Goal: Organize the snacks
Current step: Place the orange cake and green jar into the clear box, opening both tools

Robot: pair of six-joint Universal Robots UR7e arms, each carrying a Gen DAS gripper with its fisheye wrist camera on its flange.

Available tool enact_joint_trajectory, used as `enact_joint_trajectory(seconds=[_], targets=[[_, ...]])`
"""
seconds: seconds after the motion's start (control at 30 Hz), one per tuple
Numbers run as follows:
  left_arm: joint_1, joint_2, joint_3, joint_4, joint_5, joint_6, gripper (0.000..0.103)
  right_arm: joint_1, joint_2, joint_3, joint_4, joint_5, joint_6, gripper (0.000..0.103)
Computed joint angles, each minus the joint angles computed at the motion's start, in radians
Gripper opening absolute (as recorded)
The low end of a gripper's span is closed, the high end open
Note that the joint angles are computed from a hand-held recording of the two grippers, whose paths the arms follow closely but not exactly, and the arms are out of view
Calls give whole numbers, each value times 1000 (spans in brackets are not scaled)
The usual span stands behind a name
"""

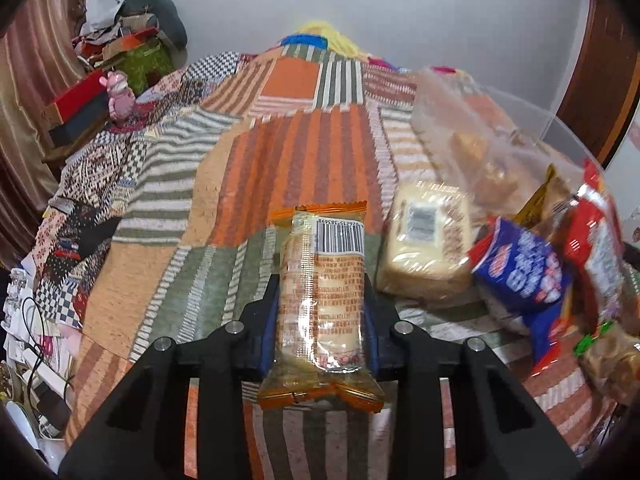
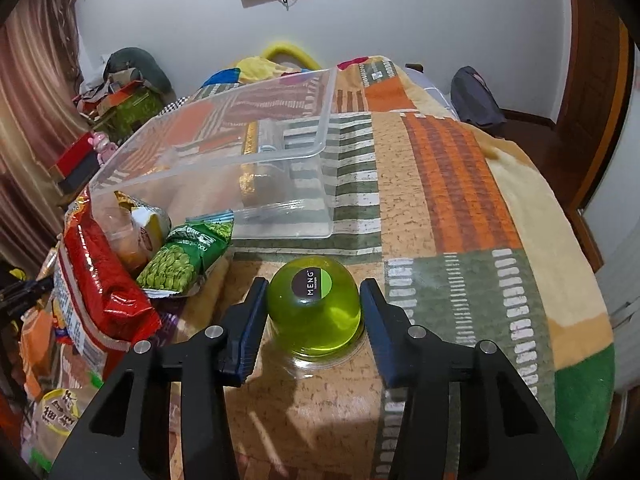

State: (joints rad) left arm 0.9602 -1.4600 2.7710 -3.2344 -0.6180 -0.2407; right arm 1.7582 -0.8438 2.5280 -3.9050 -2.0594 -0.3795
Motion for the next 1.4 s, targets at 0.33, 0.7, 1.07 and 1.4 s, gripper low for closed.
enact_joint_trajectory(seconds=[0.33,0.7,1.07,1.4], targets=[[-145,-82,-30,94,8,-19,35,58,-75,19,-16,-20,-11,43],[-205,82,-164,-32,-61,102,35,113,-95,-67,0,12,-52,43],[-141,257,-315,-82,-176,185,35,126,-18,-172,41,51,-77,43],[-63,386,-443,-17,-242,207,35,105,48,-269,177,60,-77,43]])
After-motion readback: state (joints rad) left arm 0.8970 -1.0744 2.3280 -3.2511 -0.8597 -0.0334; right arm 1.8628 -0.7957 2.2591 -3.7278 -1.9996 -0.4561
